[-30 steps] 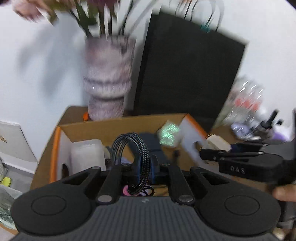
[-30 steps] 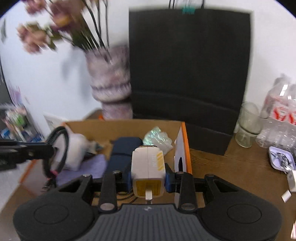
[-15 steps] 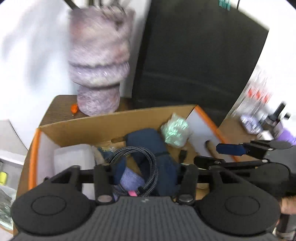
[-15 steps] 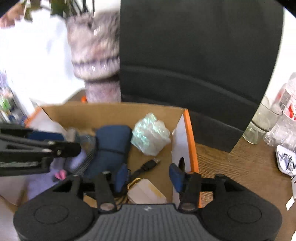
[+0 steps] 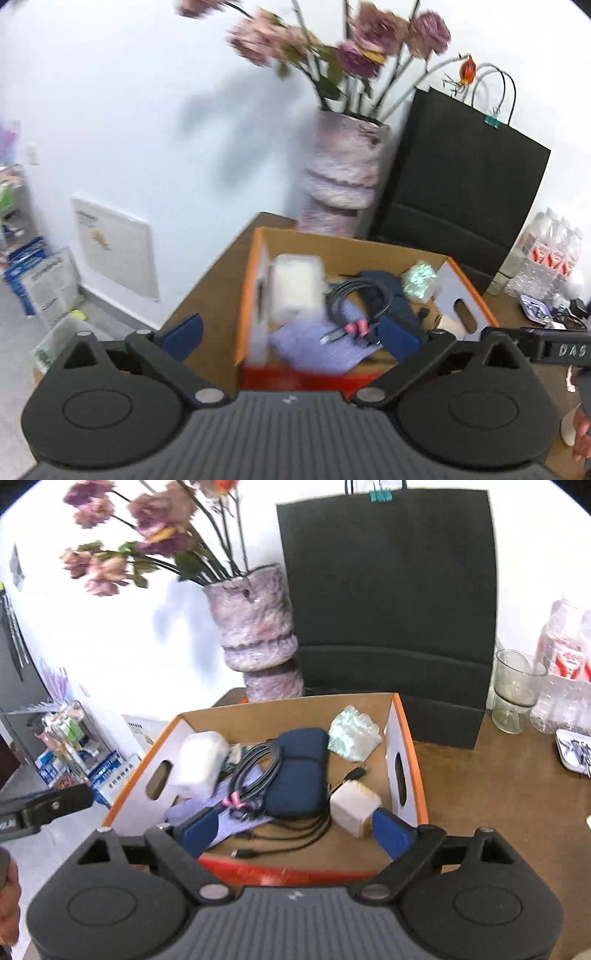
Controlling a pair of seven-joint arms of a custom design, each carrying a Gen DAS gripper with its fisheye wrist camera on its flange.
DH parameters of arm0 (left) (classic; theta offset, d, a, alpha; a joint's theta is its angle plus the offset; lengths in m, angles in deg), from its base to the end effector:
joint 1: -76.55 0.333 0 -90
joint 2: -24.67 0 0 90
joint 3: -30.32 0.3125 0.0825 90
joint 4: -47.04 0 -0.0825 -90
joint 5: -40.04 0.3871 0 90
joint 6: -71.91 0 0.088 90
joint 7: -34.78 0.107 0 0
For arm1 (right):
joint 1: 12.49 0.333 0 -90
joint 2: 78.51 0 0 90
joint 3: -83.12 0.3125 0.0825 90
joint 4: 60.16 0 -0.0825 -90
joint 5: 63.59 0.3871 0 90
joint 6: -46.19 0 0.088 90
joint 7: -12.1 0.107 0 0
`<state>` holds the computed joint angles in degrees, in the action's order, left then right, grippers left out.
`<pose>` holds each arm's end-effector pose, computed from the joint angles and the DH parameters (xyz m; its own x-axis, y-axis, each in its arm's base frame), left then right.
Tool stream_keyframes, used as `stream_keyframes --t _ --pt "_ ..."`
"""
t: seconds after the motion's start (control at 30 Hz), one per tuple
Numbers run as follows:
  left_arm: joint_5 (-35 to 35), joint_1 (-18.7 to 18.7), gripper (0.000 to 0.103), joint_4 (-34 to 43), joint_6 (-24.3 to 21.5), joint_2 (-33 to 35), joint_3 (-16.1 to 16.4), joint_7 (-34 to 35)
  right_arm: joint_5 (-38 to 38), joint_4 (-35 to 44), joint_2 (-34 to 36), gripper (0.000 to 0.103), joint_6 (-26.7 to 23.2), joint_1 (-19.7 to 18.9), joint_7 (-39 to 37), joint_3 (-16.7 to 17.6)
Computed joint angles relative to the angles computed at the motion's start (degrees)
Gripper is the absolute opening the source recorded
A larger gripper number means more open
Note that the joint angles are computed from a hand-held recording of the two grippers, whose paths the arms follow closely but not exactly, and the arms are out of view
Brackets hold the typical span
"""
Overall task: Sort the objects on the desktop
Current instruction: 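Carry the cable and charger to the box and release both, then move both open tools back toward the red rose and plush toy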
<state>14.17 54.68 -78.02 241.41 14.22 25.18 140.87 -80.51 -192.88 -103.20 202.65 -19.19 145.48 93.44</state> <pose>0.4985 -0.2248 0.5735 -0.4228 -0.8914 0.1632 -0.5708 0.1220 -0.8120 0.4757 0.0534 0.5988 -0.3410 -0.9145 -0.2179 -0.5582 0.3834 -0.7358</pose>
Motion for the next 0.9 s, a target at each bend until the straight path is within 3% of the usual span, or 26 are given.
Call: stream_keyframes --t 0.03,0.13,0.23,0.3,0.37,0.43,0.53,0.6,0.77,0.9 --pt "-2.47 -0.97 0.103 -2.91 0.92 -2.26 0.86 1.57 -1.04 -1.94 -1.54 0.09 1.37 -0.63 1.51 0.93" --pt "-12.23 -8.54 0.103 -9.5 1.46 -8.64 7.21 10.0 -4.52 -8.77 -7.12 0.091 7.43 -4.61 8.33 6.27" --pt "-12.78 -12.23 0.103 -16.87 5.77 -14.79 8.79 12.84 -4.33 -14.82 -13.44 0.091 10.21 -7.14 12.48 11.42" --pt "-10.89 -13.72 0.103 -21.31 8.67 -17.77 8.77 13.62 -3.7 -18.32 -18.13 0.091 10.71 -8.21 14.3 15.02" --pt "-6.93 -10.4 0.103 -25.79 9.68 -20.5 4.78 12.28 -2.6 -21.11 -22.56 0.095 9.56 -8.08 15.52 18.18" --pt "-4.12 -6.96 0.103 -29.66 10.76 -22.84 0.63 9.87 -1.14 -23.5 -26.37 0.098 7.76 -6.26 16.44 20.12" --pt "-2.4 -10.66 0.103 -35.2 11.04 -27.47 3.66 10.38 0.06 -25.93 -30.35 0.098 3.95 -2.01 15.68 21.09" --pt "-0.95 -9.01 0.103 -38.09 11.04 -29.59 1.85 8.42 0.74 -27.08 -32.58 0.099 0.86 0.29 16.17 21.74" --pt "3.08 -6.78 0.103 -41.59 8.41 -32.04 0.76 5.32 2.6 -29.61 -35.13 0.099 -3.99 6.38 17.59 20.68" --pt "5.43 -9.27 0.103 -42.61 8.32 -32.91 4.44 4.71 2.45 -30.34 -35.03 0.099 -6.38 8.63 18.83 20.42"
